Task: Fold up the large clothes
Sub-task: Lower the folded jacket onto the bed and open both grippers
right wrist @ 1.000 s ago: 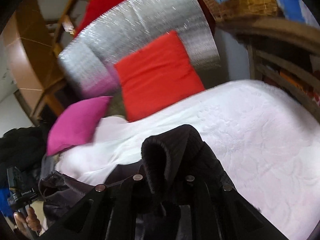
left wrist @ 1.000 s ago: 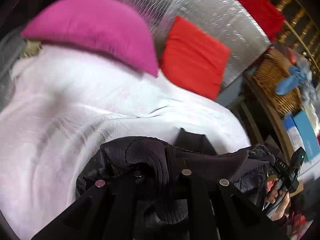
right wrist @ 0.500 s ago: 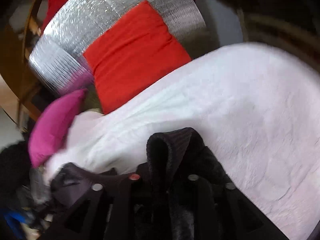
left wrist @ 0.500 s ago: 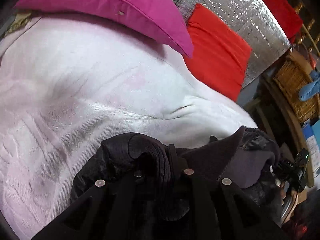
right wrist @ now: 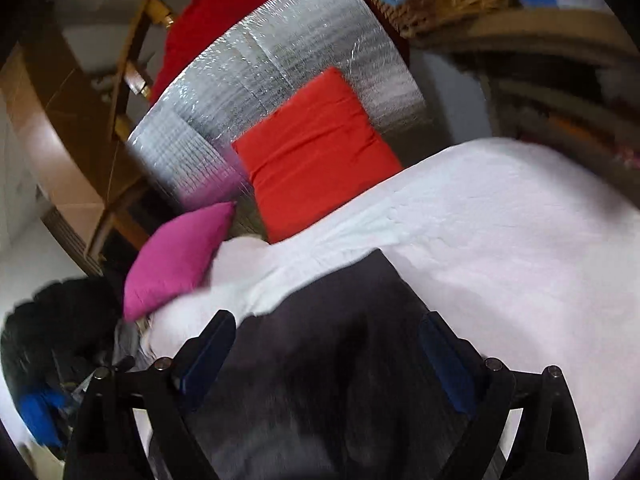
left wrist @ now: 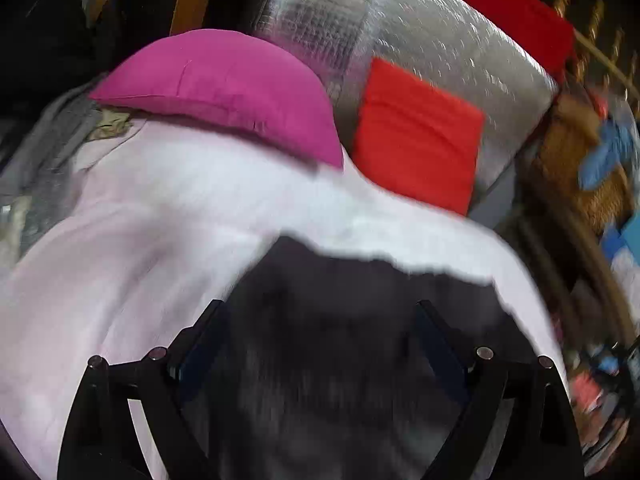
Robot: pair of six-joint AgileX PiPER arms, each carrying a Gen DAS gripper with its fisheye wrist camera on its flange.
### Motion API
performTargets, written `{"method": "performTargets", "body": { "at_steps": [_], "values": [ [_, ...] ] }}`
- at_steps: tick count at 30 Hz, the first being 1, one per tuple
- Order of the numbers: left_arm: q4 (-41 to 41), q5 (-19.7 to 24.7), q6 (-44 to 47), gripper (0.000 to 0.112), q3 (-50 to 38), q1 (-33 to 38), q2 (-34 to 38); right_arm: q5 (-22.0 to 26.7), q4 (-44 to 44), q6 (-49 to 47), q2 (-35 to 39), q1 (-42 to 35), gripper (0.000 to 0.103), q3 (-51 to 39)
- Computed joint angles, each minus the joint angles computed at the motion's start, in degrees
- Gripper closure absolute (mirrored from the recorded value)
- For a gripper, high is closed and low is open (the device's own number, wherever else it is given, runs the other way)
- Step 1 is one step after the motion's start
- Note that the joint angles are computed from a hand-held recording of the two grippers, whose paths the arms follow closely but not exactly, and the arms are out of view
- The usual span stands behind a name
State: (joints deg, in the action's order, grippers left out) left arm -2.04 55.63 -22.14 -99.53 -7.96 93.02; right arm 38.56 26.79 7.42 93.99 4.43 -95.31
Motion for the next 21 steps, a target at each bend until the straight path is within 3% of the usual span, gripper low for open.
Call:
{"method": "performTargets", "body": {
  "at_steps": [3,5,7,9,10,13,16,21],
  "values": [
    [7.39,-3.03,-10.81,0.020,14.09,-7.42,-11.32,-6.15,-5.24,2.72,-11.82,0.29,0.008,13.98],
    [14.45,-5.50,-20.45,0.020,23.01,-12.67,-17.98,-8.11,-3.49,1.45,-15.91,-1.38,0.008,19.28],
    [23.66,-4.35,-31.91,0.020,29.14,-18.62,-21.98,-5.00,0.36,-1.68,-16.92,-5.25,0.010,20.77],
    [28.20,-1.84,-37.49,0.020,31.16,-21.01,-22.11,-1.22,5.62,-6.28,-15.59,-8.87,0.017,19.77],
    [27.60,-1.69,-36.84,0.020,30.60,-20.50,-21.11,1.10,8.78,-9.35,-14.08,-10.67,0.024,18.38],
    [28.47,-1.81,-38.04,0.020,31.23,-17.37,-19.89,8.94,10.78,-12.64,-6.77,-12.25,0.029,9.91],
    [23.36,-2.44,-34.75,0.020,31.46,-13.53,-17.20,14.67,6.47,-9.17,2.72,-10.78,0.031,-1.01],
    [27.51,-1.71,-35.73,0.020,28.49,-14.22,-12.79,25.47,2.83,-1.86,21.10,-9.28,0.031,-23.73]
  ]
}}
